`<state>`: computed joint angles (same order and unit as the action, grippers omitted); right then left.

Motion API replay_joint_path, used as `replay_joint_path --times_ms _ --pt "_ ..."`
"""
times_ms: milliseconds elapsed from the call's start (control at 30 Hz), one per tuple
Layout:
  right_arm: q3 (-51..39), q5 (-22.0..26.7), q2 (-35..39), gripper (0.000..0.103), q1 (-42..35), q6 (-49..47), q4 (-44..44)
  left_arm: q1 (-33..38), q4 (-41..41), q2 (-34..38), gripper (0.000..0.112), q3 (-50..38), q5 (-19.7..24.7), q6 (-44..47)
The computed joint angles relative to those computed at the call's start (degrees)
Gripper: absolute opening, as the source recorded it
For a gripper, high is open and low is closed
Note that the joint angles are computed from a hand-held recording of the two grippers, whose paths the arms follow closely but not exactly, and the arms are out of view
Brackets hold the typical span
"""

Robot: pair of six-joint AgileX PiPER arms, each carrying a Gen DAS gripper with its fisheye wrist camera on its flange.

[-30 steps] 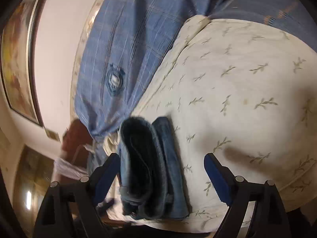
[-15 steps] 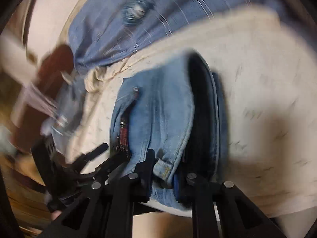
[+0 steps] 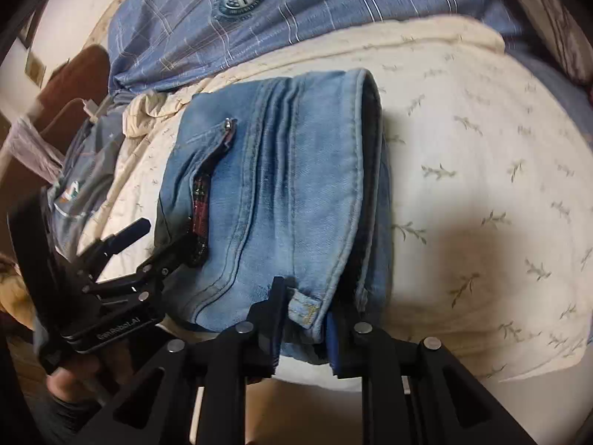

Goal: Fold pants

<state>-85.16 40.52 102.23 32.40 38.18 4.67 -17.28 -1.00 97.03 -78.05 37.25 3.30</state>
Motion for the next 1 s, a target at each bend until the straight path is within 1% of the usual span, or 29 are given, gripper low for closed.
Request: replay_joint_path --times_ms 33,67,133,167,200,233,267,300,333,367,400,433,467,500,533,567,600,667,700,767,800,833,867,900,933,1000 --pt "2.1 -1.2 -2.8 0.036 -1.0 0.0 1.3 0.0 -0.2 -0.1 0.094 0.4 -0.6 0.5" --pt "2.5 -1.4 -4.9 0.036 -1.7 0.7 0.2 0.2 -1.0 -0.2 0.094 0.7 -1.0 1.0" --pt "1.4 -1.6 -7.4 0.037 -0.4 6.2 -6.0 0.6 -2.9 -0.3 0.094 1.3 -1.2 1.7" --pt "-0.3 -2.1 -8.0 0.048 -0.5 6.5 -6.7 0.6 -3.5 -0.4 0.094 1.5 -1.4 2.1" --pt "-2.7 -2.3 -7.3 0.069 -0.9 4.6 -5.1 1.1 -4.2 -0.1 0.094 0.9 -1.0 3.0" --pt "-6.1 -2.0 -5.6 0.075 -1.7 0.4 -1.2 1.2 -4.4 -0.1 0.094 0.8 -1.1 3.2" --pt "-11.2 -0.5 -2.3 0.076 -2.9 -5.3 4.6 1.6 -5.1 0.2 0.094 0.4 -1.0 3.9" --pt "-17.0 2.2 1.8 0.076 -4.5 -11.0 10.3 1.8 -5.8 0.3 0.094 0.3 -0.9 4.5" --pt "-22.3 5.7 5.4 0.076 -6.0 -14.5 14.3 2.1 -6.7 0.3 0.094 0.3 -0.8 5.2" --pt "-28.0 8.6 10.3 0.076 -7.6 -16.6 18.0 2.4 -7.7 0.3 0.094 0.4 -0.9 6.1" --pt "-33.3 11.6 15.4 0.075 -9.4 -16.8 19.4 2.8 -8.9 0.4 0.094 0.3 -0.8 7.1" --pt "-36.4 13.9 19.3 0.075 -11.0 -15.6 19.5 3.2 -10.8 0.4 0.094 0.4 -0.6 8.7" --pt "-37.1 13.9 22.6 0.072 -12.7 -14.2 21.9 3.8 -12.8 0.5 0.094 0.4 -0.4 10.3" --pt "-35.6 13.1 24.1 0.060 -14.5 -13.5 26.6 4.2 -14.0 0.5 0.094 0.5 -0.3 11.4" --pt "-31.8 10.0 23.4 0.059 -15.3 -14.9 30.4 4.8 -15.5 0.3 0.094 0.7 -0.3 12.6" --pt "-29.1 8.3 21.5 0.058 -15.6 -16.4 31.9 5.2 -16.8 0.2 0.094 0.7 0.0 13.6" --pt "-28.7 8.2 20.9 0.058 -15.3 -16.9 31.2 5.7 -18.3 0.3 0.094 0.4 0.6 14.6" --pt "-31.8 11.5 20.7 0.059 -14.3 -14.8 26.7 7.5 -23.8 -0.9 0.093 0.8 1.1 18.5" --pt "-30.6 10.9 19.0 0.060 -14.2 -14.9 26.4 8.9 -29.1 -2.6 0.093 2.2 0.1 22.5" --pt "-23.8 6.3 13.3 0.065 -13.8 -18.8 27.9 10.2 -35.8 -5.2 0.093 4.4 -2.7 28.6" --pt "-19.8 4.4 9.8 0.070 -13.4 -18.8 26.0 10.3 -38.3 -6.6 0.093 5.6 -5.0 30.9" --pt "-15.4 3.0 5.9 0.073 -12.6 -17.1 21.7 10.1 -39.3 -7.0 0.093 6.0 -6.2 31.8" --pt "-12.8 2.0 3.8 0.076 -11.8 -15.4 18.9 9.4 -38.2 -6.6 0.093 5.3 -6.9 30.7" --pt "-8.6 0.7 1.2 0.076 -11.7 -14.8 17.5 8.8 -36.3 -5.9 0.093 4.3 -6.7 29.0" --pt "-5.8 0.2 -0.4 0.076 -11.6 -13.6 16.5 7.5 -32.2 -4.3 0.093 2.3 -6.4 25.4" --pt "-1.2 0.4 -1.2 0.076 -13.1 -15.5 19.9 4.4 -21.3 -1.1 0.093 -0.6 -6.7 15.1"
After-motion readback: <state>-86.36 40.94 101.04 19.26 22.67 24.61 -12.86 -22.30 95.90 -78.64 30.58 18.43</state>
